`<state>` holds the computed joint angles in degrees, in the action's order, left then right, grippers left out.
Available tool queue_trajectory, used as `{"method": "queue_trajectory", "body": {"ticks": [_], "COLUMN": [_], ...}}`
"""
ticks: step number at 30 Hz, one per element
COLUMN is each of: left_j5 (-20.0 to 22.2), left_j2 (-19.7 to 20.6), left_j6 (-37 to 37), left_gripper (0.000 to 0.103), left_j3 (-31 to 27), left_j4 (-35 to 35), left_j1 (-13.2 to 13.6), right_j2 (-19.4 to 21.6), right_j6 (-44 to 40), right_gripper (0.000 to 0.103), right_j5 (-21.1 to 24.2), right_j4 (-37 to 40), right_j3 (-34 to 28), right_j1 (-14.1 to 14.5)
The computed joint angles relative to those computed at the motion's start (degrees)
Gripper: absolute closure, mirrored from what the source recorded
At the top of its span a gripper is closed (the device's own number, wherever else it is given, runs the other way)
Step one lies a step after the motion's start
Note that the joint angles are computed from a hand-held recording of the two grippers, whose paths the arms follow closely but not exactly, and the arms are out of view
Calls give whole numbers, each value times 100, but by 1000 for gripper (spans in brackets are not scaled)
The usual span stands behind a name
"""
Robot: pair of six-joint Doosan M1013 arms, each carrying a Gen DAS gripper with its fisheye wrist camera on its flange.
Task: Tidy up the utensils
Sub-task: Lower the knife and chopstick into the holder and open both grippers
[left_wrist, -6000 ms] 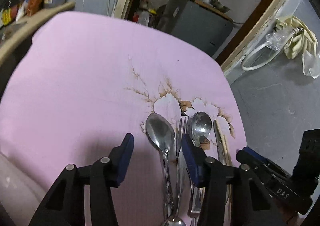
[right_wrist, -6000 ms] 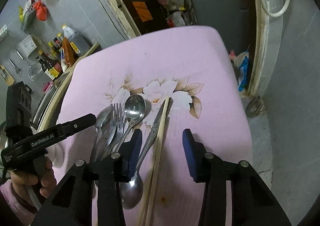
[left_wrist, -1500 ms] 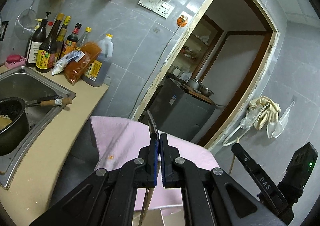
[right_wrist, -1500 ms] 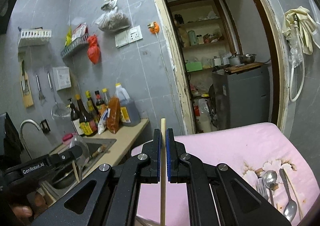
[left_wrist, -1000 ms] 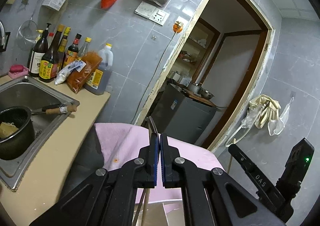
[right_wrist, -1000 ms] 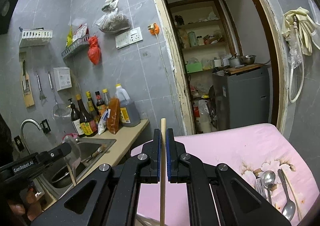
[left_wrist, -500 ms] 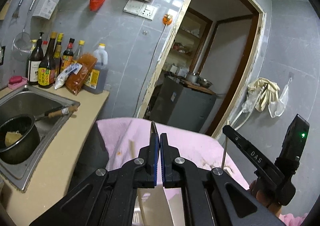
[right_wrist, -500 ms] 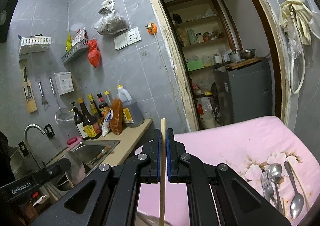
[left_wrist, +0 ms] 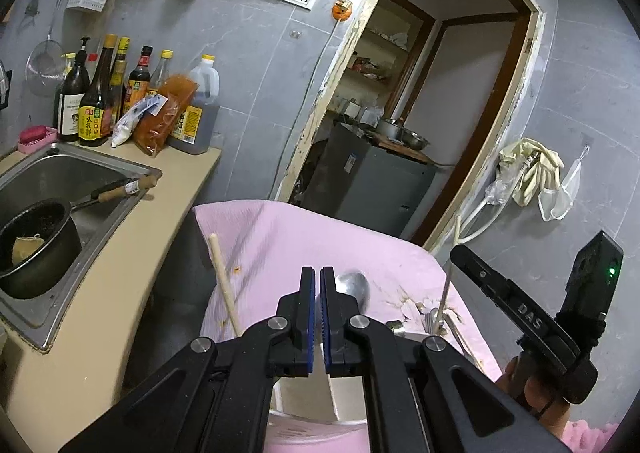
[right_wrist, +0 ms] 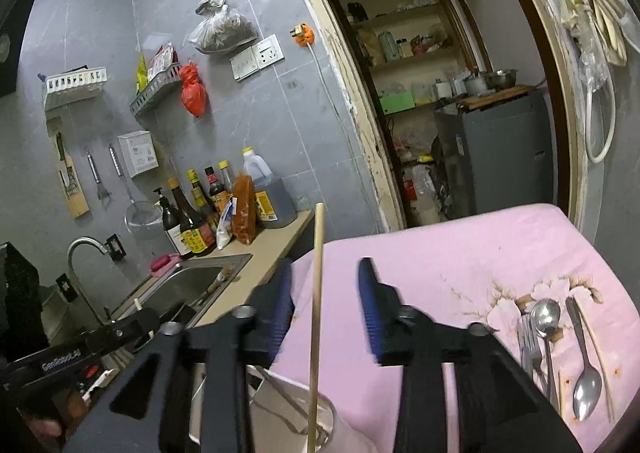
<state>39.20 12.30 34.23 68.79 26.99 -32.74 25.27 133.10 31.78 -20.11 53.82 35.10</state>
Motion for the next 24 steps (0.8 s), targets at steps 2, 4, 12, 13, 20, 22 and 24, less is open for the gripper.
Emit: {"method": "queue_trajectory", "body": {"ticks": [2, 4, 12, 13, 20, 22, 24], "left_j5": [60, 130, 250, 347, 713, 826, 953], "left_j2": [14, 35, 146, 198, 489, 590, 710], "left_j6": [-27, -78, -521, -526, -565, -561, -535], "left_gripper": [100, 97, 64, 61, 31, 22, 15], "left_j3": [-52, -117, -371, -470, -973, -1125, -1298], "left_j4": [15, 19, 426, 542, 1223, 1388, 1542], "left_j1": [-23, -53, -236, -293, -640, -740, -856], "right_j2": [-53, -123, -492, -545, -876, -972, -1058], "right_j6": [-76, -101, 28, 52, 38, 71, 53], "right_gripper": [71, 67, 37, 32, 12, 10, 8], "right_j5": [-5, 2, 8, 21, 194, 265, 321], "right_j4": [140, 207, 20, -65, -579, -776, -906], "right_j3": [60, 122, 445, 490, 786, 893, 991], "right_j1": [-24, -46, -209, -234, -412, -465, -516]}}
